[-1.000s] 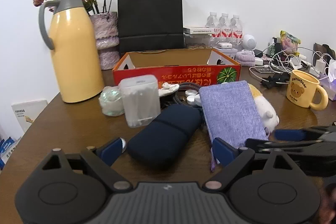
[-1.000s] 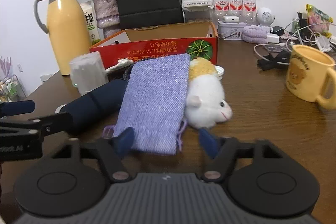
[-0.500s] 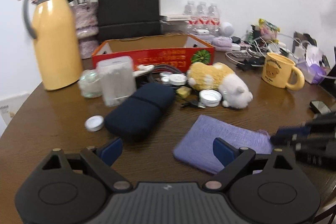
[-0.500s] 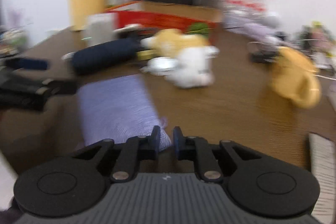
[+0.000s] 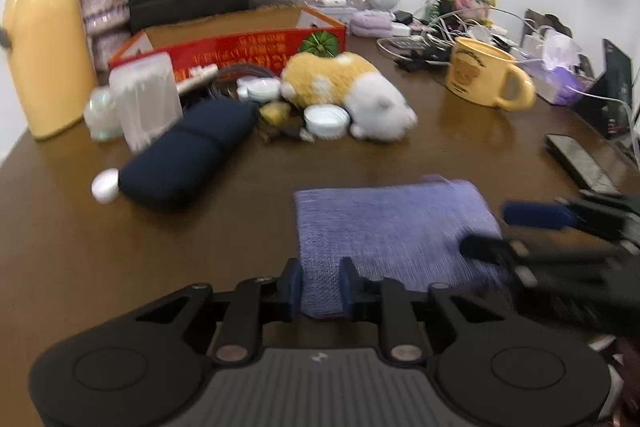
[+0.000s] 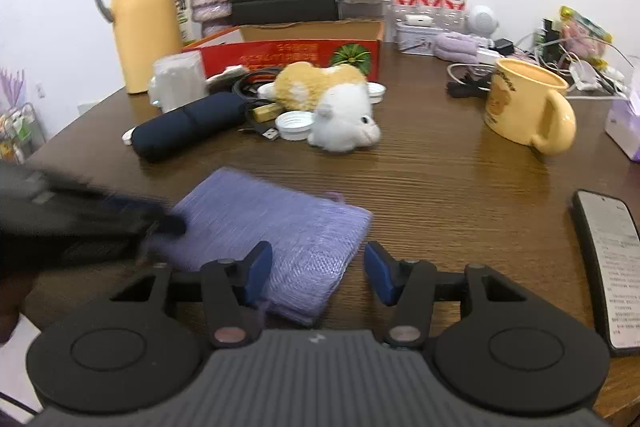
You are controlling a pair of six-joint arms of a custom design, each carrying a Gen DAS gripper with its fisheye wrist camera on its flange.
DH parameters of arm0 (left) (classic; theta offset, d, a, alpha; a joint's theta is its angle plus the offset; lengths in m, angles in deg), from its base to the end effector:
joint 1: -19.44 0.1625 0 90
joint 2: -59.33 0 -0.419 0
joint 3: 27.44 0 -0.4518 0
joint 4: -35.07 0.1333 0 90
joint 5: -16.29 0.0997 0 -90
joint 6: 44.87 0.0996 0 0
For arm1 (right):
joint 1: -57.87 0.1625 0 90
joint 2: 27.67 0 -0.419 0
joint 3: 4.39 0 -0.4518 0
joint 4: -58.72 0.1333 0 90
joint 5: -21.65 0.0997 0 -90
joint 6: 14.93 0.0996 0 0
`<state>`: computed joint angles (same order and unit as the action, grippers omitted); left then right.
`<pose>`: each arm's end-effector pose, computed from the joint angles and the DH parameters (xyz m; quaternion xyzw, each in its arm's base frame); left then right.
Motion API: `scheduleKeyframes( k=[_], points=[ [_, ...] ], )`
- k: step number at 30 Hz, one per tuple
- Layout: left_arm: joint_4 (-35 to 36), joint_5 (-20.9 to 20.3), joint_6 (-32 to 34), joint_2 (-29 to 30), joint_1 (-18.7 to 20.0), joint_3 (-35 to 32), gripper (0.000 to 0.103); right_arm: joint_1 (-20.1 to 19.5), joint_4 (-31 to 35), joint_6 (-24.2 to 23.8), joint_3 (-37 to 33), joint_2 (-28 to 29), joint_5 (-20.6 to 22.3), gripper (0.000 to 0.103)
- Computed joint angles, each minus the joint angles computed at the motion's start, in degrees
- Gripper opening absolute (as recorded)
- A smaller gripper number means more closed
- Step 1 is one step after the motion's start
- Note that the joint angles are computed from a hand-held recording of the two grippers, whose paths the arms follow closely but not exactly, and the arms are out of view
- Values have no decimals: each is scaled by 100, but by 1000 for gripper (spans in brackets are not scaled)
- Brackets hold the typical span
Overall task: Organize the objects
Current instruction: 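Grasp the purple cloth with the right gripper while the left gripper grasps its other edge, then carry the purple cloth with both grippers into the cardboard box and open them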
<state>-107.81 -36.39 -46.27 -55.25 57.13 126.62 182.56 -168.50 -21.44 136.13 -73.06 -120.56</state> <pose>-0.1109 -0.3304 0.2023 0.3707 0.8657 -0.2422 0.2336 0.2548 -0.2721 0.0323 0.1470 -0.8401 0.4127 0.3198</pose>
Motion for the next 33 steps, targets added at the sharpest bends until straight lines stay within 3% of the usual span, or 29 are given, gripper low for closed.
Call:
scheduleKeyframes(
  k=[3,6,8,9,11,13,16,19,24,27,31,33],
  points=[
    [-203,93,20,-175,-97,123,26,-87,-164,-17,6,44,-5,50],
    [-972,350,37,432,-21,98,41,-175,-252,-69,11,69,78,44],
    [-1235,371,104,792,53,42,39,-186,-337,-103,-4,127,92,36],
    [-1265,289,184,836,79,24,38,-169,-398,-164,-29,181,61,31],
    [-1127,56,279,691,71,44,16,-135,-409,-186,-31,199,51,23],
    [-1016,43,225,569,8,88,8,-125,-496,-176,-10,165,118,5],
    [-1132,-24,342,442,8,40,5,-176,-423,-203,9,-98,453,5],
    [-1828,-320,872,759,306,-349,4,-179,-462,-731,-239,-293,738,5],
    [-2894,-691,2231,2414,1120,-2083,4,-466,-295,-2018,-1399,-382,1518,5],
    [-2604,-732,2788,3577,1577,-3563,5,-897,911,-1892,-2548,-298,2032,5],
    [-1800,-64,2861,4972,2057,-5256,5,-1392,2752,-1382,-4144,279,2026,5],
    [-1371,176,2859,5393,2263,-5764,8,-1656,3851,-768,-4755,515,2247,5]
  ],
)
